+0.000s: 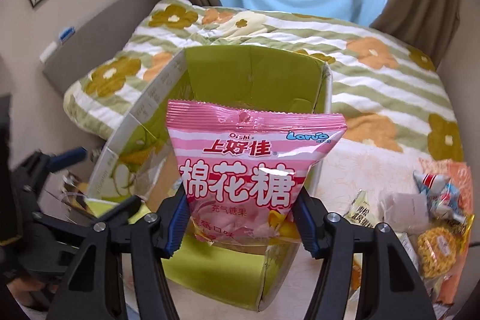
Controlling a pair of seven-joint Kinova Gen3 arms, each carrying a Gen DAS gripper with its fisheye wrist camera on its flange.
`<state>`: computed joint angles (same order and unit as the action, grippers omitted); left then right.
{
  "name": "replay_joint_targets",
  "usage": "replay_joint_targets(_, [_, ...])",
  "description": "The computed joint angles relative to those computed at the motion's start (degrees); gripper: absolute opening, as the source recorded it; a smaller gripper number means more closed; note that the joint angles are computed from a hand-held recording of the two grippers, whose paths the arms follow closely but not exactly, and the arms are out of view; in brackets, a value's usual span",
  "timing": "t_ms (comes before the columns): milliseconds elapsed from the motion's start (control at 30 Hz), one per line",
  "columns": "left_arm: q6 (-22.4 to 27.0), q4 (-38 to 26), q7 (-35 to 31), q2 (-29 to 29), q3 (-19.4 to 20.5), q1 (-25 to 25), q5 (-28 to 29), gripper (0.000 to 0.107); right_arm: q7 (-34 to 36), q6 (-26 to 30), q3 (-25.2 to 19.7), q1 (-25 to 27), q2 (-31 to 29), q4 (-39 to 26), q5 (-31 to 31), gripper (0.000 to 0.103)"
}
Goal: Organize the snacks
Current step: 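Carry both bags over the green box and open both grippers to drop them, then grasp the brown snack bag with the left gripper while the right grasps the yellow chip bag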
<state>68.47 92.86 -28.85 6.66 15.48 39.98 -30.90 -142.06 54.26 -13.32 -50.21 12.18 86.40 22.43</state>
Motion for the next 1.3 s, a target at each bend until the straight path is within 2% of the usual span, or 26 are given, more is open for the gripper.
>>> replay_joint_targets(300, [1.08,1.59,2.9,-2.37,0.68,-0.52,-0.02,0.102,2.08,1.37,0.07,-1.77,1.14,-1.68,1.69,0.058])
replay_joint_targets(433, [1.19,3.03,3.73,-4.13,1.15,-1.61,0.79,0.102,1.26,-3.07,-0.01,-1.45,0.19,0.8,1.54,0.063])
replay_joint_targets(467, [1.22,3.27,3.73,-4.36,1.34,-1.93,0.88,0.102,0.12,-4.22,0.12,-1.67,-0.2,1.71,2.1,0.074])
replay_joint_targets(500, [1.2,3.52,3.68,-4.61,1.5,-2.25,1.04,0.102,-1.4,-5.39,0.26,-2.04,-0.6,2.68,3.11,0.091])
replay_joint_targets(567, [0.85,3.9,3.48,-5.04,1.82,-2.82,1.48,0.102,-5.09,-8.13,0.42,-2.8,-1.69,5.17,5.84,0.103])
replay_joint_targets(700, [-0.18,4.66,2.59,-5.79,2.34,-3.77,2.38,0.102,-8.66,-8.09,-0.31,-3.25,-2.04,6.25,8.52,0.103])
replay_joint_targets(867, [-0.62,5.21,1.76,-6.94,3.01,-4.45,2.64,0.102,-10.66,-5.83,-1.13,-3.44,-2.1,5.17,7.88,0.103])
replay_joint_targets(1000, [-3.32,6.75,0.15,-9.17,3.25,-5.79,4.39,0.102,-13.7,-4.68,-1.73,-3.82,-3.48,5.24,7.91,0.103])
replay_joint_targets(1133, [-6.08,7.06,-1.88,-10.4,4.37,-7.01,5.47,0.102,-19.9,-2.64,-3.04,-4.9,-5.56,6.25,10.72,0.103])
replay_joint_targets(1300, [-6.76,4.88,-1.52,-9.13,6.81,-6.02,3.57,0.102,-26.33,1.12,-5.53,-5.24,-8.49,8.5,13.9,0.103])
